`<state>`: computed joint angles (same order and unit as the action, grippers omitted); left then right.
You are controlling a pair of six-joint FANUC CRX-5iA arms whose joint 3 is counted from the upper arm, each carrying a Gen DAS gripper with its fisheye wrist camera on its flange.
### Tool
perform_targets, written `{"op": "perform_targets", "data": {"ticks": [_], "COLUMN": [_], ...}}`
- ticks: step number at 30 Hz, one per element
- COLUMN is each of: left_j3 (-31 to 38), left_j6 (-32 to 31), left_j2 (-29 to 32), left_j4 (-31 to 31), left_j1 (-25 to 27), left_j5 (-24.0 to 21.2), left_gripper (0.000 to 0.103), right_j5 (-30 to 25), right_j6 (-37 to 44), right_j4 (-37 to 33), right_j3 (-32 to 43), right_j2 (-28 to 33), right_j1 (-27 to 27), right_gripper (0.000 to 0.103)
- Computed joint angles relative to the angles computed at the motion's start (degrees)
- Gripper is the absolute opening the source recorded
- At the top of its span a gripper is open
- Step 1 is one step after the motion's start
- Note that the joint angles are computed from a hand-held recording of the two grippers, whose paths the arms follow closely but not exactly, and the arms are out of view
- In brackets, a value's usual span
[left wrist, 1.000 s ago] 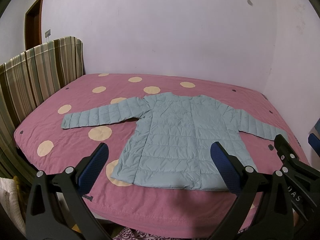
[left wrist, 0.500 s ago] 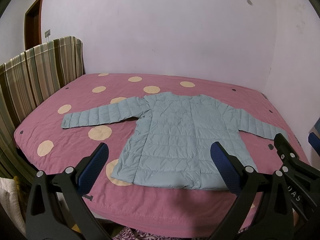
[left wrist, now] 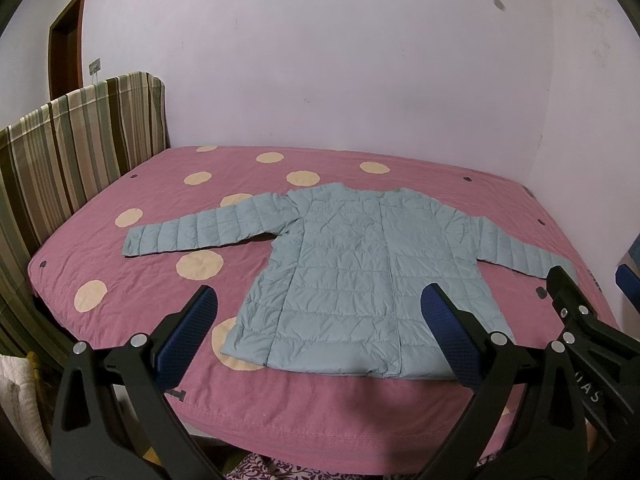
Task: Fold large clothes
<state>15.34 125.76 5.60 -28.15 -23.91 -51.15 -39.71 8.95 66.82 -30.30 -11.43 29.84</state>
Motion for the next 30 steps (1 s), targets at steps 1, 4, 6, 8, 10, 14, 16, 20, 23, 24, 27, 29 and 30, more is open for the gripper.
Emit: {"op": "perform_targets", "data": {"ticks": [1, 4, 6, 8, 10, 14, 16, 20, 23, 24, 27, 29, 30], "left_j3": [-0.07, -0.16, -0.11, -0.29, -0.24, -0.24, -0.16, -0.54, -0.16, 0.06, 1.32, 2.69, 3.53], "left_j6": [0.15, -0.08, 0.08, 0.01, 0.16, 0.13, 0.10, 0.48, 0.74, 1.08, 1.19, 1.17, 1.02], "left_j2": [-0.04, -0.09, -0.06, -0.15, -0.11, -0.10, -0.04, -0.15, 1.20, 1.68, 4.03, 6.22, 7.50], "left_j4": [-0.15, 0.11, -0.09, 0.04, -0.14, -0.11, -0.05, -0.15, -0.20, -0.40, -0.21, 0.11, 0.74], "left_j1": [-0.05, 0.03, -0.04, 0.01, -0.06, -0.04, -0.04, -0.10, 0.29, 0.45, 1.65, 2.83, 3.72], "left_j5": [0.01, 0.04, 0.00, 0.09, 0.06, 0.02, -0.05, -0.21, -0.23, -0.47, -0.65, -1.42, -1.80], "left_gripper": [0.101, 0.101, 0.101, 0.101, 0.101, 0.101, 0.101, 0.101, 0.101, 0.101, 0.101, 0.101, 0.101], "right_j5": [0.02, -0.02, 0.05, -0.01, 0.06, 0.03, 0.16, 0.30, 1.25, 1.72, 3.75, 6.33, 8.44], "right_j6": [-0.09, -0.21, -0.05, -0.10, -0.04, -0.13, -0.01, -0.44, -0.43, -0.44, -0.56, -1.40, -1.78], "right_j4": [0.08, 0.11, 0.02, 0.13, 0.11, 0.09, -0.02, 0.17, -0.09, -0.20, -1.11, -1.31, -1.71], "right_j3": [-0.02, -0.02, -0.02, -0.04, -0.05, -0.12, -0.31, -0.14, 0.22, 0.31, 0.83, 0.82, 0.96], "right_j2": [0.01, 0.12, 0.04, 0.07, 0.05, -0.01, -0.18, 0.64, 1.60, 1.84, 3.13, 3.97, 4.89], "right_j1": [-0.01, 0.08, 0.01, 0.03, -0.01, 0.04, -0.04, 0.18, -0.63, -1.02, -2.84, -4.74, -6.35], "right_gripper": [0.099, 0.099, 0.099, 0.099, 0.099, 0.099, 0.098, 0.099, 0.099, 0.099, 0.099, 0.099, 0.099]}}
